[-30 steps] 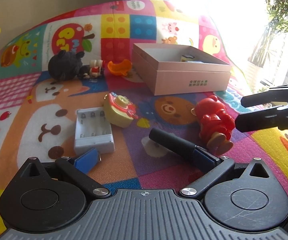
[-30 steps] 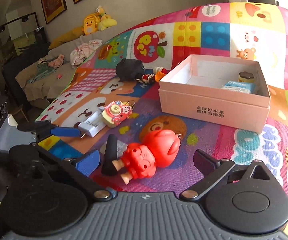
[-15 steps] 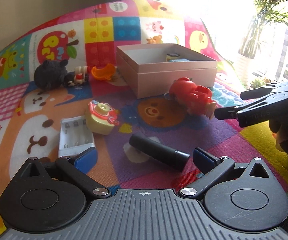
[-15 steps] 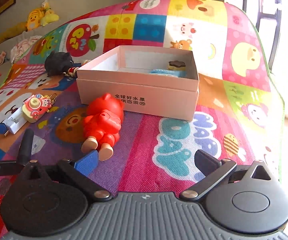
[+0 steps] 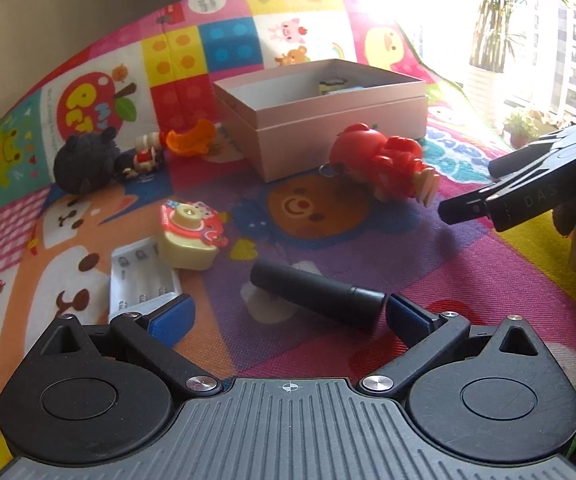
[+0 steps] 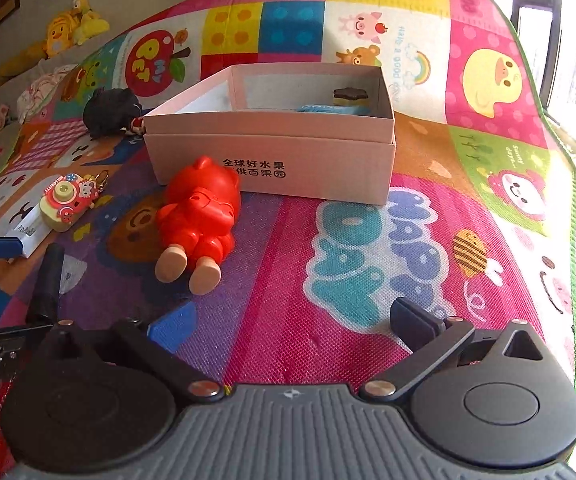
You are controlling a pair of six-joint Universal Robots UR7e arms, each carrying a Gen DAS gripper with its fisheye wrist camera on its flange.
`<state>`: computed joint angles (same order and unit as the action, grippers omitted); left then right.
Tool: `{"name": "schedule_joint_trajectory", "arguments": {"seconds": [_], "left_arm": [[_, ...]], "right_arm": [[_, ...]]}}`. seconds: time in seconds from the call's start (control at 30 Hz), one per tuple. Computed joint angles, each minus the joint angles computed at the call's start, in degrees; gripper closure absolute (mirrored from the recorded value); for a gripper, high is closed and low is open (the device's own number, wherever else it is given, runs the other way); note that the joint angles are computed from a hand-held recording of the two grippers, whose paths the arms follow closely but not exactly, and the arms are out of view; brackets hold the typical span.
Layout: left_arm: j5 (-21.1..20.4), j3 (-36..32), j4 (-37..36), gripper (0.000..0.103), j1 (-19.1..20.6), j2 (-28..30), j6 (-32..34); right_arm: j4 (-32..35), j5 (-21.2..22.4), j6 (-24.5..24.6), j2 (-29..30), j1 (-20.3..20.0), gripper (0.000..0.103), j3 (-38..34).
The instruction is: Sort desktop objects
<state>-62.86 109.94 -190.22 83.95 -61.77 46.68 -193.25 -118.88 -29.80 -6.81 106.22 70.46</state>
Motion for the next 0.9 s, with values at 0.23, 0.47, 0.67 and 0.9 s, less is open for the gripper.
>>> {"name": "schedule_joint_trajectory", "arguments": {"seconds": [0.23,0.47,0.67,0.9], "left_arm": [[5.7,-1.8,-5.7,0.000,0.1,1.6,-0.8],[-1.6,-2.5,4.3,0.000,1.7,-1.5,-8.9],[-9.5,-3.1,12.4,0.000,1.9,-1.6,-11.4],[-7.9,-1.7,9.7,0.000,0.9,-0.3,-7.2]], "right_arm": [[-1.3,-1.8,-0.2,1.1,0.6,0.000,-0.8],[-1.7,-2.0,-0.5,1.4,0.7,0.000,-0.9],[-1.6,-2.0,-0.5,1.4,0.7,0.000,-0.9],[-1.6,-1.9,-0.4,1.4,0.7,0.000,-1.0]]}}
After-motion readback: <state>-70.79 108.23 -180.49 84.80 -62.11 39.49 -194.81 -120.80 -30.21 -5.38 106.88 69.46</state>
